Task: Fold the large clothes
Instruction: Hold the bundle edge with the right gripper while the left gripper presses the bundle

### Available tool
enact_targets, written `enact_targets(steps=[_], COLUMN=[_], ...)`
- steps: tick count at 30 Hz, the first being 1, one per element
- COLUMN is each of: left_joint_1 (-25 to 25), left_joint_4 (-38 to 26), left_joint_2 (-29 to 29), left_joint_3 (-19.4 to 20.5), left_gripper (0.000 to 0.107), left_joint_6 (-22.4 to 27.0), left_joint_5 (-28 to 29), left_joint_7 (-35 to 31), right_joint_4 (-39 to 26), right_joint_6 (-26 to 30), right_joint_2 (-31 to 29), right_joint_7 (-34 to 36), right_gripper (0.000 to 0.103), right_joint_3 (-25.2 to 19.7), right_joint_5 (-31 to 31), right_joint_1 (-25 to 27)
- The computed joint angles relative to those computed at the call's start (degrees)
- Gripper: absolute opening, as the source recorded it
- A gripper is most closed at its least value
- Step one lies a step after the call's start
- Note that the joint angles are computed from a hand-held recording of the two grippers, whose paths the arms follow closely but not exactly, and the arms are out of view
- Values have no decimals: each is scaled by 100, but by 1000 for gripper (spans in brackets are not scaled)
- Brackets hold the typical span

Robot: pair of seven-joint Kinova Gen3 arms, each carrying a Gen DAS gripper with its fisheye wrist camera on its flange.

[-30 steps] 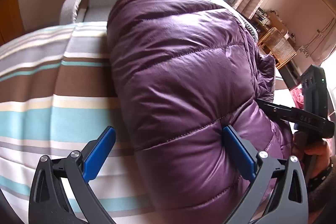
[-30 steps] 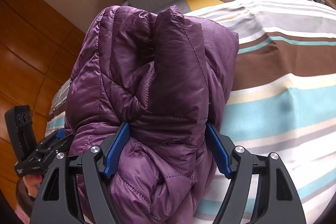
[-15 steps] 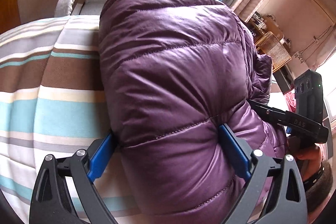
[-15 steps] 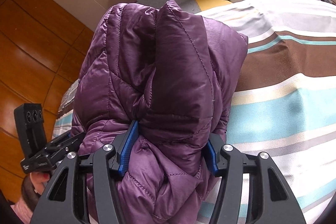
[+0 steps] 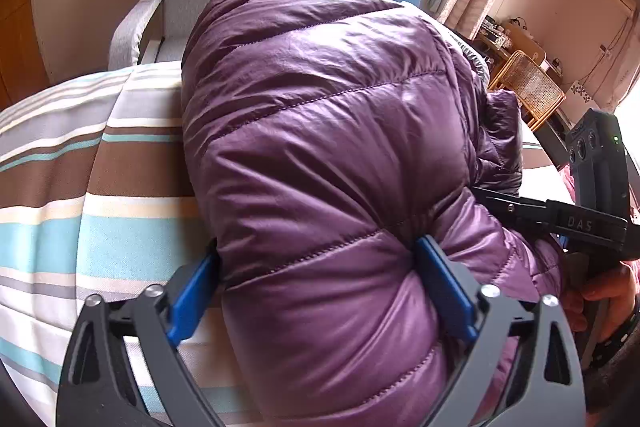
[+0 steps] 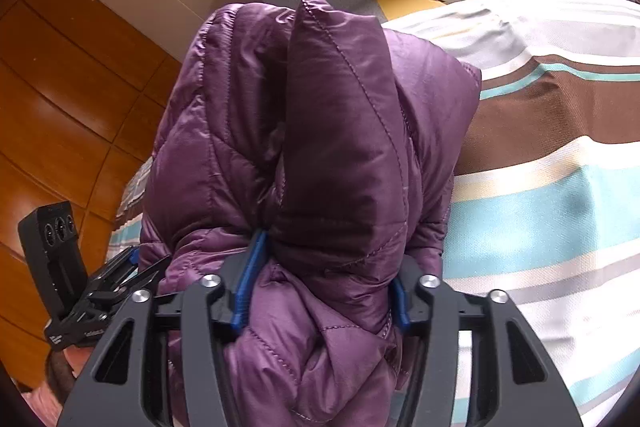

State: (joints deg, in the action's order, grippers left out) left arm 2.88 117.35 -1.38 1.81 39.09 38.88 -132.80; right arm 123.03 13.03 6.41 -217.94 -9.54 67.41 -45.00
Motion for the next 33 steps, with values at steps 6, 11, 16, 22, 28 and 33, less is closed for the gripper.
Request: enact_targets(steps=[6,11,16,22,28,33], left_joint_1=[95,127,210,263,317,391], left_joint_4=[17,36,84,91,114,171], left_joint_2=[-146,-196,-236,-233,-287,-420], left_joint_3=[18,-15,3,11,28,21], left_gripper=[79,78,77,77,73,67], left_joint_6=[-102,-128,-217,-278,-346,-405], left_joint_5=[-164,-249,-337,-389,-473,-545], left_joint_7=[153,211,364,421,540,667], right_joint_4=[-189,-417,-445,-396,-438,-509], right_joint_6=[743,1191,1237,1240,1603,1964], right_joint_2=[-14,170,160,126,164,154], right_joint_7=[330,165,265,187,-79,-122], right_gripper=[40,40,40,40,38,34], right_joint_3=[-313,-388,-351,-363,-462,-602], right_joint_5=[-362,-422,-523,-465,-257,-266], right_joint_1=[-164,-430,-424,-434,-607,-727])
